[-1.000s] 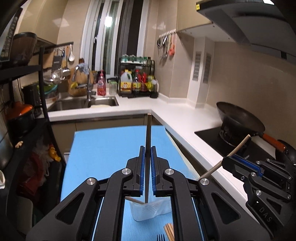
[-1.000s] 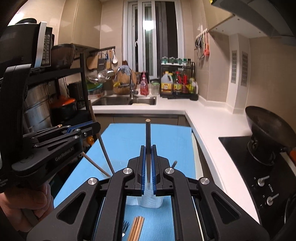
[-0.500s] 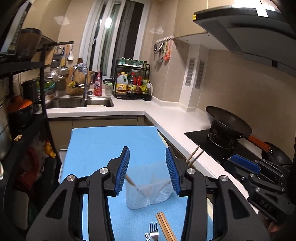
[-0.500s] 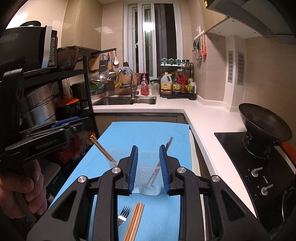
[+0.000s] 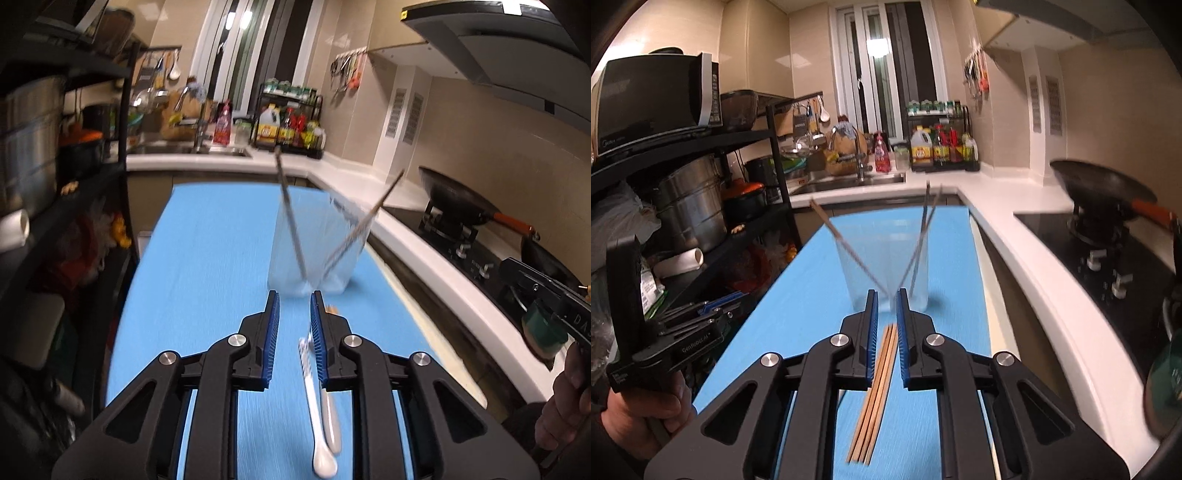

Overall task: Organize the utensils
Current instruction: 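Withdraw both open tools from the holder back toward the utensils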

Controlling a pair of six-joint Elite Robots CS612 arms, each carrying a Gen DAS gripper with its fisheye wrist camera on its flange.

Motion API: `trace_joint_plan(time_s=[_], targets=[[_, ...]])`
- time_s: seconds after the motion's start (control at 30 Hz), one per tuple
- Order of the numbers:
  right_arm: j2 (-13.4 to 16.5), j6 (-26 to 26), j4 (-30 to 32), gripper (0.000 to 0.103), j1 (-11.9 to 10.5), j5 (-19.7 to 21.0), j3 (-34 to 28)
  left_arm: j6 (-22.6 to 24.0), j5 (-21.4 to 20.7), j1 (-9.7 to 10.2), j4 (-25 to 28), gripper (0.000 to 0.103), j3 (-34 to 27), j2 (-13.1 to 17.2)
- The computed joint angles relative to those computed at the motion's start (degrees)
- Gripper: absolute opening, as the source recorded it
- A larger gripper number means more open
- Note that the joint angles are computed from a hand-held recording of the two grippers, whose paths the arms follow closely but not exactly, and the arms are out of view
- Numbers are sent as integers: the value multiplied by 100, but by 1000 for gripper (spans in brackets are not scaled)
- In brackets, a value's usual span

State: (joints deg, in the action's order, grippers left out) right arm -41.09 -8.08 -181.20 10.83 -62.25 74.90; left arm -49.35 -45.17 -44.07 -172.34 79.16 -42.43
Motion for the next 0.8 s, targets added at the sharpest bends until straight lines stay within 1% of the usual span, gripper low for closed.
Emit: trace_joint_plan(time_s=[0.1, 0.2, 0.3, 0.33, 0.37, 0.4, 0.43, 0.53, 0.6, 0.67, 0.8], targets=[[9, 40, 70, 10, -11, -20, 203, -379, -109, -65, 70, 17, 188, 12], [97, 147, 219, 10, -29, 5, 299, -643, -259, -113, 60, 17, 303, 65], [222, 97, 695, 10, -6, 31, 281, -951, -291, -189, 292, 17, 316, 147], [261, 4, 941, 10, 24, -61, 240, -1047, -291, -213, 329, 17, 318, 169], [284, -21, 1057, 10, 44, -125, 217, -1128, -283, -234, 337, 17, 327, 187], [308, -16, 1157, 10, 52, -88, 190, -1199, -283, -254, 310, 17, 333, 211], [319, -35, 1217, 10, 60, -57, 172, -1237, -287, -269, 288, 17, 339, 225], [351, -242, 1307, 11, 126, -264, 140, -1261, -410, -295, 229, 17, 326, 274], [377, -256, 1433, 11, 142, -351, 107, -1200, -469, -307, 239, 17, 291, 309], [382, -279, 1395, 11, 167, -467, 120, -1193, -448, -319, 247, 17, 274, 333], [393, -510, 1404, 11, 216, -605, 147, -1279, -491, -309, 158, 17, 286, 347]])
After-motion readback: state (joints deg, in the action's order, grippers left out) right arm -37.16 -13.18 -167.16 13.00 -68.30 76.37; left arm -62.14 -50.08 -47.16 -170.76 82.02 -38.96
